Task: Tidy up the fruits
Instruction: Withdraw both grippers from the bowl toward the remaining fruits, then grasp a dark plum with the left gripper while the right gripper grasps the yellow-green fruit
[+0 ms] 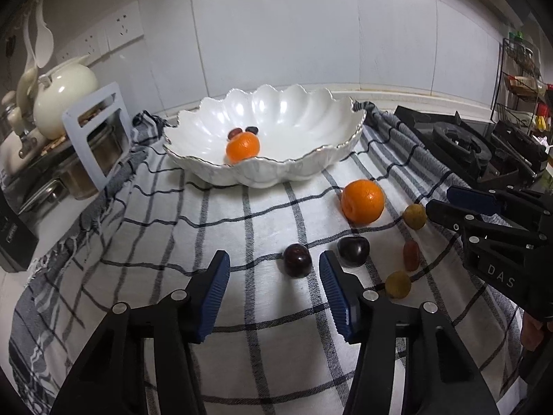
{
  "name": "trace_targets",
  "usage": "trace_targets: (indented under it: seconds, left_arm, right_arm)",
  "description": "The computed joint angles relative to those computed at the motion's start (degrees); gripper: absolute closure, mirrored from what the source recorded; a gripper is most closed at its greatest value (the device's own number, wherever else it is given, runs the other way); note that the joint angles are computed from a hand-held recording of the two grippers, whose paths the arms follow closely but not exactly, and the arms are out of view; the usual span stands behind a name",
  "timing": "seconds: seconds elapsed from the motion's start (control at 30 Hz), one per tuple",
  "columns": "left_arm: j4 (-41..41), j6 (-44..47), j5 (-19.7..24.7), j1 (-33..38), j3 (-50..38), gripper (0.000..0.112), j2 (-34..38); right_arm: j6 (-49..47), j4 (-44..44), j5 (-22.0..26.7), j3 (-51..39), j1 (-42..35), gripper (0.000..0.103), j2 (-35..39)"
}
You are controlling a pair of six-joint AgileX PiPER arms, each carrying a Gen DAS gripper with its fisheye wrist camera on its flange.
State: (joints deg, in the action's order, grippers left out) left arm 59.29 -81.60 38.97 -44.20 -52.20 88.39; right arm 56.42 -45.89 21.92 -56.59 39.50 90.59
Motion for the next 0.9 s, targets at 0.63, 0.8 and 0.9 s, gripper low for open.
trace_targets:
  seconds: [0.63, 0.8, 0.9]
  left_arm:
    - [-7.1, 7.7, -7.7, 5.5, -3.7, 0.074, 7.1]
    - [-10.4, 10.9, -8.9, 6.8, -5.1, 0.080, 8.6]
    - [-11.5, 11.6, -9.4, 7.3, -5.4, 0.083, 9.0]
  right_arm:
    - [-11.9, 11.1, -1.8, -4.0, -3.3, 0.073, 6.4]
    - [-13.7, 12.6, -2.1, -4.4, -3.8, 0.073, 7.3]
    - [-15.6, 14.6, -1.9, -4.9, -4.3, 0.075, 8.0]
